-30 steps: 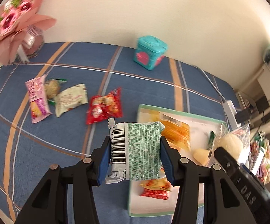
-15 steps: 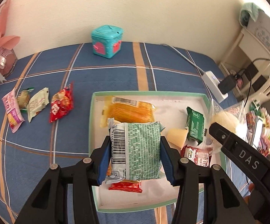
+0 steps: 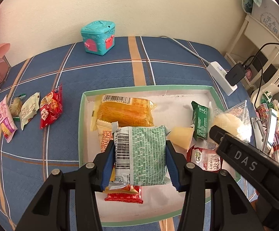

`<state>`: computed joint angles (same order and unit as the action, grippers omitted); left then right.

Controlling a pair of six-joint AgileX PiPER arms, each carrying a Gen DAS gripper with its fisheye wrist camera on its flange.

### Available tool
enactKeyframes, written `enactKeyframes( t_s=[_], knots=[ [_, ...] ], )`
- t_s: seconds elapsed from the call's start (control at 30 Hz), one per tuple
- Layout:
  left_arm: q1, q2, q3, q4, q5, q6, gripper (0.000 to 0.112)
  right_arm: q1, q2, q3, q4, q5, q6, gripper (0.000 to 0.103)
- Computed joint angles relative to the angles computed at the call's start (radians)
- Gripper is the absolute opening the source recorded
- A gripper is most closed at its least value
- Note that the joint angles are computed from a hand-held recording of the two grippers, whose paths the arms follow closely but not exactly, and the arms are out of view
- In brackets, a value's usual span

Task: Organize snacks
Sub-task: 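Carry green bun pack and round bun over the white tray, then lower both buns into the tray and open both tools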

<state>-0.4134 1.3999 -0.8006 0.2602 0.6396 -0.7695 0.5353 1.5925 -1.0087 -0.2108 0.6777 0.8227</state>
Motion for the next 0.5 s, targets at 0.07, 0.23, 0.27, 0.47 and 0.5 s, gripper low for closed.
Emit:
enactKeyframes(
  t_s=[0.07, 0.23, 0.27, 0.47, 0.5],
  knots=[
    [-0.003, 0.009, -0.002, -0.002, -0.008, 0.006, 0.051, -0.008, 0.01, 0.0, 0.017, -0.004, -0.017, 0.068],
    [-0.013, 0.041, 0.001, -0.01, -0.034, 0.016, 0.051, -0.017, 0.033, -0.001, 0.049, -0.01, -0.051, 0.068],
    [-0.015, 0.047, 0.001, -0.008, -0.035, 0.014, 0.051, -0.017, 0.039, -0.002, 0.051, -0.01, -0.055, 0.068],
    [-0.031, 0.075, 0.005, 0.011, -0.045, -0.001, 0.051, -0.033, 0.069, 0.0, 0.109, -0.014, -0.106, 0.068],
    [-0.032, 0.076, 0.004, 0.01, -0.046, 0.0, 0.051, -0.035, 0.07, 0.001, 0.114, -0.017, -0.111, 0.068]
  ],
)
